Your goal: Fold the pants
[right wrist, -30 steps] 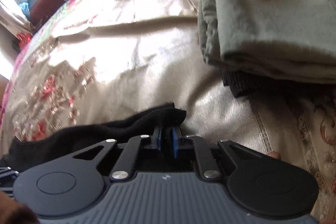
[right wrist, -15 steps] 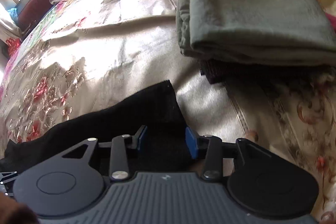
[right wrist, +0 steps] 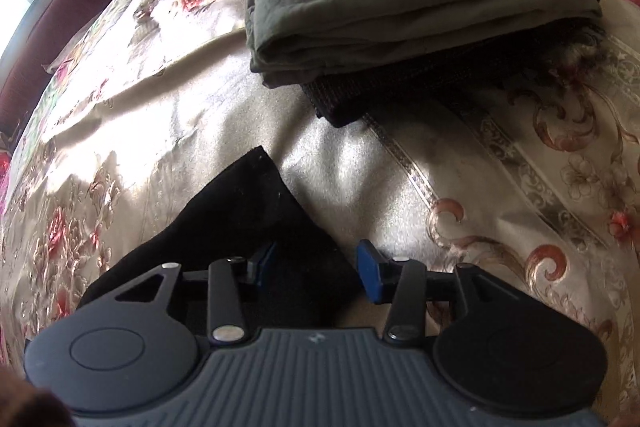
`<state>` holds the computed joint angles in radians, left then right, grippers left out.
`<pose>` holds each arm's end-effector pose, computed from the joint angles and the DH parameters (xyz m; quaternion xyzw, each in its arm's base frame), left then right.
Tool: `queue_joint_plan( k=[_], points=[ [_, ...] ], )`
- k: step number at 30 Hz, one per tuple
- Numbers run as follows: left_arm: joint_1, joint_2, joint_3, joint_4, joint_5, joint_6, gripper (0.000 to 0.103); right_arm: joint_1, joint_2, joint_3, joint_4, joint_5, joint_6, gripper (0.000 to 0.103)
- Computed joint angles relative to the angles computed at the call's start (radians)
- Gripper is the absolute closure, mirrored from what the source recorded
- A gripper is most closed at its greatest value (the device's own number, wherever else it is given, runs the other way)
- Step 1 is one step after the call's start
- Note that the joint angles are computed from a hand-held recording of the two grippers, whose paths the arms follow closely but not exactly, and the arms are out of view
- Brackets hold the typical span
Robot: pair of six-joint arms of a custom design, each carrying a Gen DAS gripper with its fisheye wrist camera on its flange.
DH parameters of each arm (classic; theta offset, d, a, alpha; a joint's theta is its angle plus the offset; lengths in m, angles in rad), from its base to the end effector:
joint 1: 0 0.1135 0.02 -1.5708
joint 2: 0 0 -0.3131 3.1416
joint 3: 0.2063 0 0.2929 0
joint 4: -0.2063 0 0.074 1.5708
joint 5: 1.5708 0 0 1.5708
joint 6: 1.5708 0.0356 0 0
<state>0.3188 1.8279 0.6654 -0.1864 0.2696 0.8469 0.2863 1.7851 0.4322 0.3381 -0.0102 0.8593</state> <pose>0.2806 0.0826 0.0713 0.2714 0.9468 -0.0511 0.1651 0.2541 0.0752 0.0594 0.2704 0.9228 0.1529 0.2280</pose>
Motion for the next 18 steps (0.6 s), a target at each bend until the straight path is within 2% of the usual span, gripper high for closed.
queue_joint_plan(
  k=[4, 8, 11, 14, 15, 17, 18],
  points=[
    [0.012, 0.017, -0.001, -0.001, 0.003, 0.024, 0.051, 0.037, -0.085, -0.044, -0.045, -0.022, 0.115, 0.058],
    [0.02, 0.016, -0.001, -0.006, 0.011, 0.036, 0.051, 0.108, -0.087, -0.09, 0.048, -0.052, 0.305, 0.057],
    [0.023, 0.019, 0.001, -0.004, 0.016, 0.042, 0.051, 0.151, 0.044, -0.123, 0.259, -0.1, 0.466, 0.057],
    [0.031, 0.022, -0.005, 0.004, 0.024, 0.048, 0.05, 0.2, 0.202, -0.146, 0.539, -0.032, 0.58, 0.056],
    [0.03, 0.023, -0.007, 0.008, 0.024, 0.049, 0.049, 0.209, 0.243, -0.161, 0.637, -0.017, 0.625, 0.056],
    [0.028, 0.018, -0.01, 0.008, 0.022, 0.06, 0.049, 0.232, 0.372, -0.202, 0.925, 0.003, 0.707, 0.056],
    [0.031, 0.017, -0.009, 0.004, 0.025, 0.067, 0.049, 0.246, 0.417, -0.21, 1.007, 0.022, 0.722, 0.056]
  ],
)
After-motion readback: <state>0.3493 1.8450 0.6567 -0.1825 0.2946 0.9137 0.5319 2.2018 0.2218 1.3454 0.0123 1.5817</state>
